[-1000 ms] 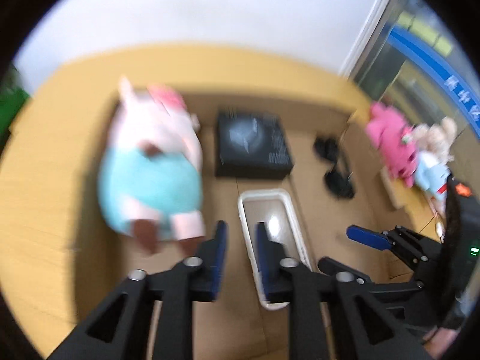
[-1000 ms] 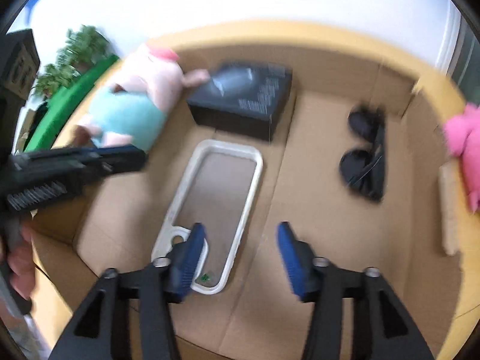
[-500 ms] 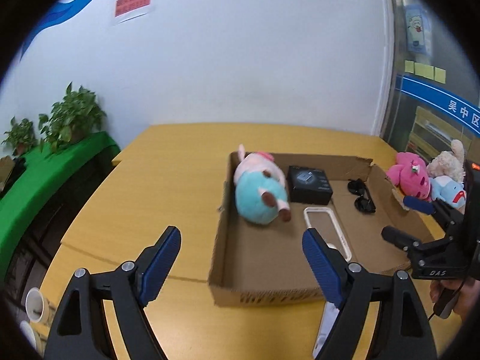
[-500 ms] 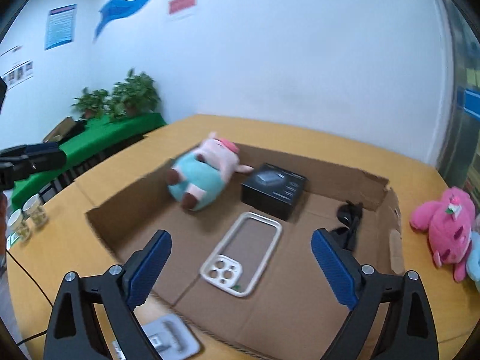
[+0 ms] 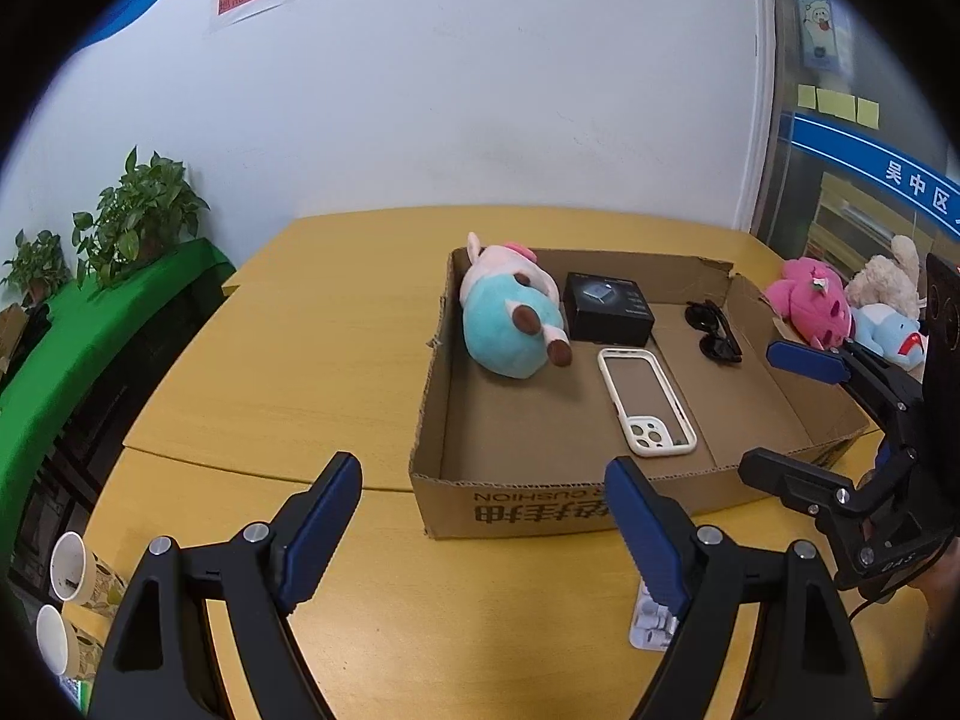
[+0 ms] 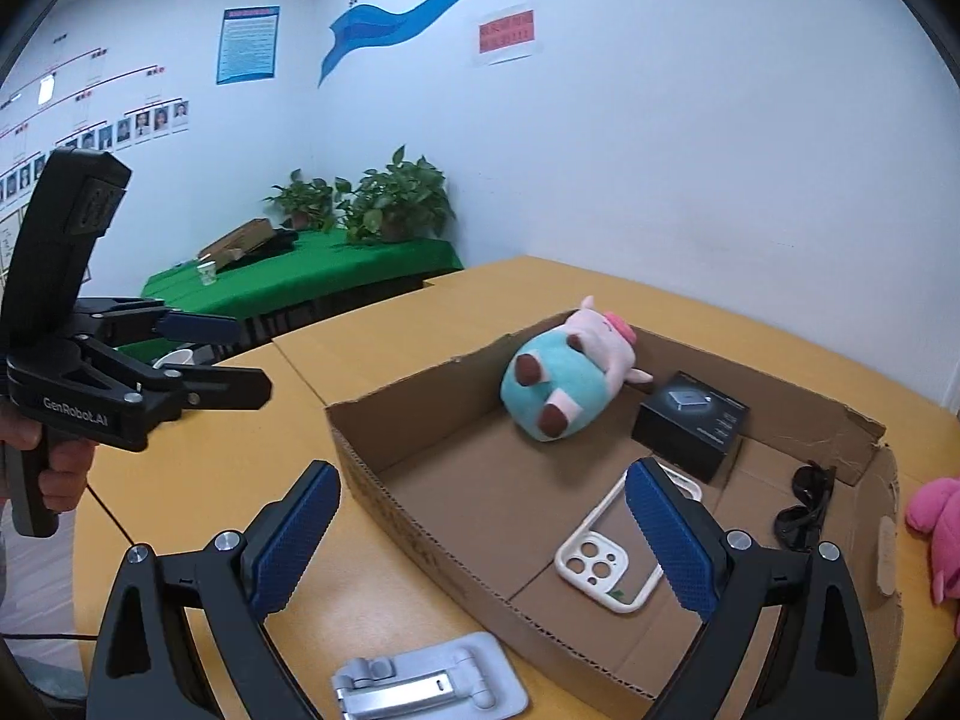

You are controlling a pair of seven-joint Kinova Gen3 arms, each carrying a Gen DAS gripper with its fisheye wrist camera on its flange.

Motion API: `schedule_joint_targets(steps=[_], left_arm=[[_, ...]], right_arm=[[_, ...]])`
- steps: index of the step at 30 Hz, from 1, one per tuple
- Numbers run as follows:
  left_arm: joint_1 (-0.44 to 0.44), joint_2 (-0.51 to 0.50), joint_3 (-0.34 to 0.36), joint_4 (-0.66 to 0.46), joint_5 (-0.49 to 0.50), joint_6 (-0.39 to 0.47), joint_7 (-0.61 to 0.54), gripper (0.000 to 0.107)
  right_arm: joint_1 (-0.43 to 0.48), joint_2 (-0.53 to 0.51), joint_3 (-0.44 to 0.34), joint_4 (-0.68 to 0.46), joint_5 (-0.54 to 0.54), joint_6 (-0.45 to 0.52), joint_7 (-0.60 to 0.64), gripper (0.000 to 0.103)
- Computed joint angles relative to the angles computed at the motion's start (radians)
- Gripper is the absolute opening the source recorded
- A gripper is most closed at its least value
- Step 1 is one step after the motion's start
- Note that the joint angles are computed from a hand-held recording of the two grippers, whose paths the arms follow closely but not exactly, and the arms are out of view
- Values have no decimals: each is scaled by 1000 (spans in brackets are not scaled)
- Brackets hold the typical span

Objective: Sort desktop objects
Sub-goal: 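Withdraw the right gripper and move it to the white phone stand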

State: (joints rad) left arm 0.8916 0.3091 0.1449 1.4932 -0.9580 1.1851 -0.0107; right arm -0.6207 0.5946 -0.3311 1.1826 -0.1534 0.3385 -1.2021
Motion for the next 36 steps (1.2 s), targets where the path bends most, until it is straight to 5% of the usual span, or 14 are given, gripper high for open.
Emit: schedule_joint_targets(steps=[12,21,27,36], left_arm=[[-5,26,8,33,92,-141,2,83],[-69,47,13,96,273,-378,-140,83],[-115,83,16,101,405,-537,-322,83],[-87,180,-45,3,517,-500,-494,75]], right_arm=[[216,-33,-239,128,-167,133,364,97],[95,-102,-27,235,-165,254,270,97],[72,-84,19,237,-147,236,165,97],[17,-17,71,105,-54,285,67,97]])
